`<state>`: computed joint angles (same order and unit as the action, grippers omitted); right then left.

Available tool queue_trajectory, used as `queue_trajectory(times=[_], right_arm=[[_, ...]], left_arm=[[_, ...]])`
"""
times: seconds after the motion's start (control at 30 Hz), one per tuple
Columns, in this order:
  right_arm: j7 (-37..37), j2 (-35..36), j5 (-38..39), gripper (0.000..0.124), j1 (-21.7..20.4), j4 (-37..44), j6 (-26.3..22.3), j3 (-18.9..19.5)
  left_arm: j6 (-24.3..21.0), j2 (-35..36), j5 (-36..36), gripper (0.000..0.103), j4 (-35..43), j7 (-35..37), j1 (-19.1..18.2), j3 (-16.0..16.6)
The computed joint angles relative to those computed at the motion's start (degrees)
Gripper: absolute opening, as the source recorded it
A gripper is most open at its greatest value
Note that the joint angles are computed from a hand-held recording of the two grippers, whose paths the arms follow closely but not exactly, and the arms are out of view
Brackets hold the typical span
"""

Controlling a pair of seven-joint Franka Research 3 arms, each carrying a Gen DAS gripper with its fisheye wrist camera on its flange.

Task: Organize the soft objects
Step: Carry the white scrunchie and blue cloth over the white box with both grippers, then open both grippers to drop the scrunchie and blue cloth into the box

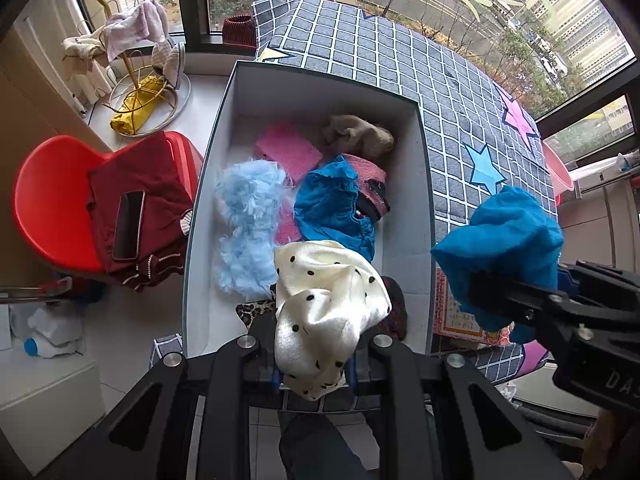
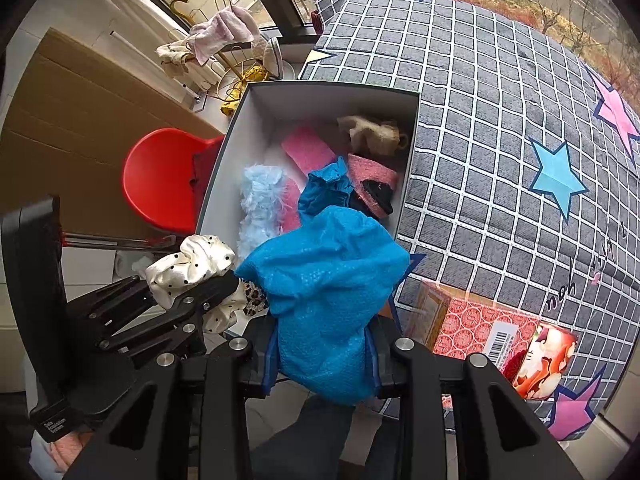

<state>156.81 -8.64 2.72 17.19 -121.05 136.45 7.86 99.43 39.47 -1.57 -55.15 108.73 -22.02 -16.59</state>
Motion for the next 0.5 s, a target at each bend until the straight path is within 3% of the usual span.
queue_trajectory(times=[0.5], right_arm=[[-3.33,2.82,1.10,0.034,0.01,2.66,-0.82,-1.08]], left_arm=[[-0.80,2.82,2.21,0.023,4.20,0.48,-1.76,0.71]])
